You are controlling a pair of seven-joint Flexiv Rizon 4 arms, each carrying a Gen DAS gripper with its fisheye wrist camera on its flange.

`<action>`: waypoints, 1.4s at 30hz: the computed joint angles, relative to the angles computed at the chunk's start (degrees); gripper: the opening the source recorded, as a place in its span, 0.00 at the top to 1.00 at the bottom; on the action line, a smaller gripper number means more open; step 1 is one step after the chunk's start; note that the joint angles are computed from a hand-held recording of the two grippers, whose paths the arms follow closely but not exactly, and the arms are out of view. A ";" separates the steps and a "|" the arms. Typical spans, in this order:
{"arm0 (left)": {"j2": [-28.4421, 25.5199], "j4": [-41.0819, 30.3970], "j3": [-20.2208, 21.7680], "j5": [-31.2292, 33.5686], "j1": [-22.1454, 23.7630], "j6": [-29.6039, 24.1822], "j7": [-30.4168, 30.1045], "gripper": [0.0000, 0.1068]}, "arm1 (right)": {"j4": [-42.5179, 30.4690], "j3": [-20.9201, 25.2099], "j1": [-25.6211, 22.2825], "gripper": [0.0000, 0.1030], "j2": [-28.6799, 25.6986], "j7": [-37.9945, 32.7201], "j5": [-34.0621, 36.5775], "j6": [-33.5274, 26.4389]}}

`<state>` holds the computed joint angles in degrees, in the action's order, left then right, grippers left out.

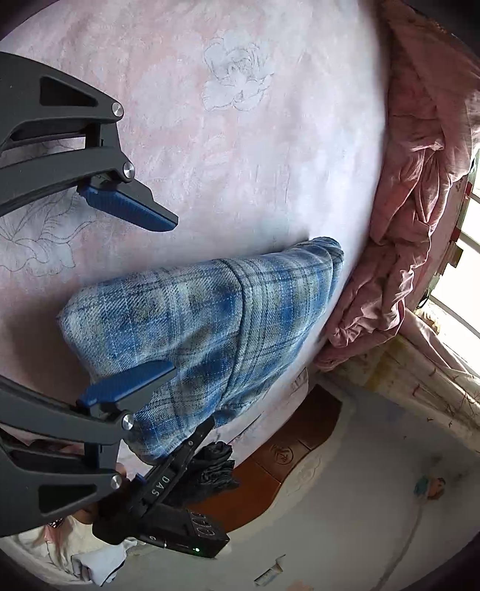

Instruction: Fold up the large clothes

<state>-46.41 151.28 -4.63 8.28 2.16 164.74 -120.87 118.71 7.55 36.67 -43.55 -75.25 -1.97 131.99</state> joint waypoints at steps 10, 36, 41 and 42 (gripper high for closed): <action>1.31 -0.76 -0.11 -3.01 -3.33 -2.37 2.28 0.32 | 4.07 0.34 1.09 0.44 1.79 -5.11 1.67 5.45; -1.66 0.96 1.28 -6.79 -4.15 3.27 0.65 0.31 | 5.51 1.97 -0.11 0.36 0.62 -2.36 4.46 3.69; -2.10 1.20 1.41 -7.07 -4.23 4.15 0.16 0.30 | 5.72 -0.27 3.53 0.36 0.14 -4.36 7.94 7.11; -1.99 1.28 1.47 -7.56 -4.64 4.32 0.33 0.30 | 5.74 -0.62 4.17 0.36 0.15 -4.95 8.87 7.64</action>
<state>-48.39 152.56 -3.16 0.73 -2.49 169.06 -120.54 124.45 6.93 40.84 -43.40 -80.19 6.91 139.62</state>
